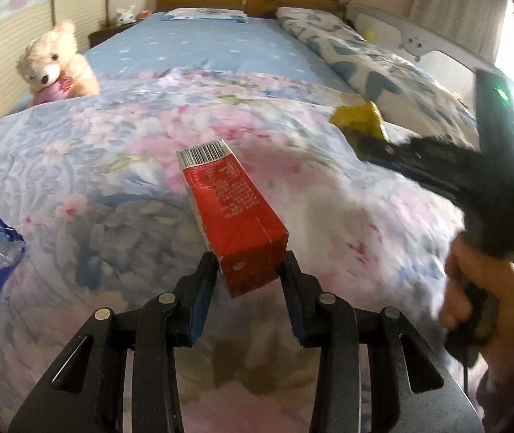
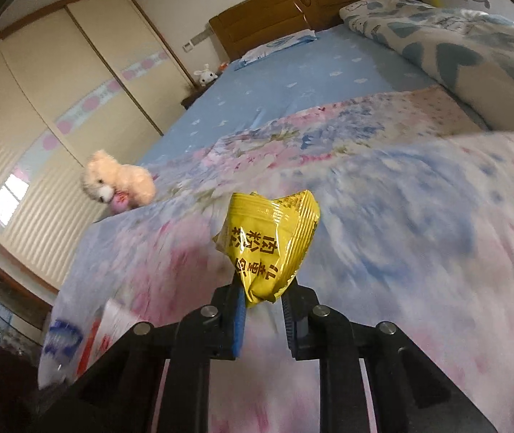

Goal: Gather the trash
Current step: 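Grasp the red carton with the left tool while the right tool grasps the yellow packet, then carry the red carton and yellow packet over the bin with both tools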

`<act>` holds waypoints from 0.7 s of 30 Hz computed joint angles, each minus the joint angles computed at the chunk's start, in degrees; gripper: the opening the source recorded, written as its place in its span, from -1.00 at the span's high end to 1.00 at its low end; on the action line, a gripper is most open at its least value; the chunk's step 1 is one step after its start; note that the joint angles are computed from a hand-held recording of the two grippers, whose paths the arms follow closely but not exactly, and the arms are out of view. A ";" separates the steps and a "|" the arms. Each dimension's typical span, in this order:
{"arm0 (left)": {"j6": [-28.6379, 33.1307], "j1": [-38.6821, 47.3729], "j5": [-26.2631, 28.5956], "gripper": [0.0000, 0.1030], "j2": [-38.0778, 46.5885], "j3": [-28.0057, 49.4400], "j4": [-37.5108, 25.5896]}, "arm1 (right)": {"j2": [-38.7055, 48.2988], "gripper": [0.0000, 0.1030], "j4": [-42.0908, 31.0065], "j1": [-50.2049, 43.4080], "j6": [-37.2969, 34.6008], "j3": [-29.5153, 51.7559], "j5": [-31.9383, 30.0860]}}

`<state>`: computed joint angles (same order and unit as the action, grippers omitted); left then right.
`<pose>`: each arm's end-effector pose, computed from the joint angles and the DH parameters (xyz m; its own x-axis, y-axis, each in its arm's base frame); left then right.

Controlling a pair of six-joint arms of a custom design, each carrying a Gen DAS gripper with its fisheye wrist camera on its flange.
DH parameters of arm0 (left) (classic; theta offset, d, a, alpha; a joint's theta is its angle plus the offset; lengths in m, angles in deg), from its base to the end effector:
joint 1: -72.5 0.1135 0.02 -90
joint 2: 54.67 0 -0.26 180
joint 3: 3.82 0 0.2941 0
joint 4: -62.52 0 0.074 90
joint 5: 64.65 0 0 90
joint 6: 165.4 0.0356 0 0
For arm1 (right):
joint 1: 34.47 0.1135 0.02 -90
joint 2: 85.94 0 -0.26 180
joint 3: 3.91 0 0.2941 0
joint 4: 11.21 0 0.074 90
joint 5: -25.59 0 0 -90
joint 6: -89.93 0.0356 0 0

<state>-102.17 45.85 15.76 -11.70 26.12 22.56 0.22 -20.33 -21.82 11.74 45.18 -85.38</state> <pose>0.1653 -0.0763 0.1373 -0.7960 -0.0974 -0.5974 -0.0066 0.9883 -0.1524 0.3011 0.0806 0.1182 -0.7805 0.0207 -0.6248 -0.2927 0.8711 0.3945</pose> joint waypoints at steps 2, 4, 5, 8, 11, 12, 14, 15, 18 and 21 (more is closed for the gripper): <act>-1.26 -3.24 -1.10 0.32 -1.26 -0.14 -1.04 | -7.32 0.66 -1.89 -2.91 -1.13 -5.68 -2.15; -2.74 -6.89 -2.16 0.32 -2.12 -0.13 -1.91 | -14.95 0.66 -5.06 -6.14 -2.49 -10.70 -3.95; -3.42 -8.50 -2.48 0.32 -2.46 -0.09 -2.27 | -18.16 0.66 -6.81 -7.69 -3.01 -12.52 -4.79; -5.40 -14.79 -4.00 0.32 -3.21 0.27 -3.63 | -29.81 0.66 -15.36 -13.63 -7.02 -17.80 -7.86; -7.71 -21.17 -6.48 0.32 -3.65 0.42 -5.30 | -40.40 0.66 -25.05 -18.65 -12.24 -21.27 -9.40; -8.47 -22.74 -7.17 0.32 -3.70 0.34 -5.87 | -42.65 0.66 -27.62 -20.21 -13.96 -21.98 -9.89; -10.07 -25.27 -8.43 0.32 -3.36 0.10 -6.79 | -48.27 0.66 -32.84 -22.24 -17.05 -23.80 -9.49; -11.19 -26.24 -9.31 0.32 -2.89 0.07 -7.28 | -50.12 0.65 -34.47 -22.84 -18.18 -24.48 -9.10; -13.61 -26.76 -10.25 0.31 -2.61 -0.15 -8.12 | -52.83 0.43 -37.55 -24.42 -19.85 -25.51 -8.85; -16.10 -28.03 -12.74 0.01 -2.48 0.11 -9.14 | -55.86 -0.30 -40.70 -27.22 -20.58 -26.03 -12.13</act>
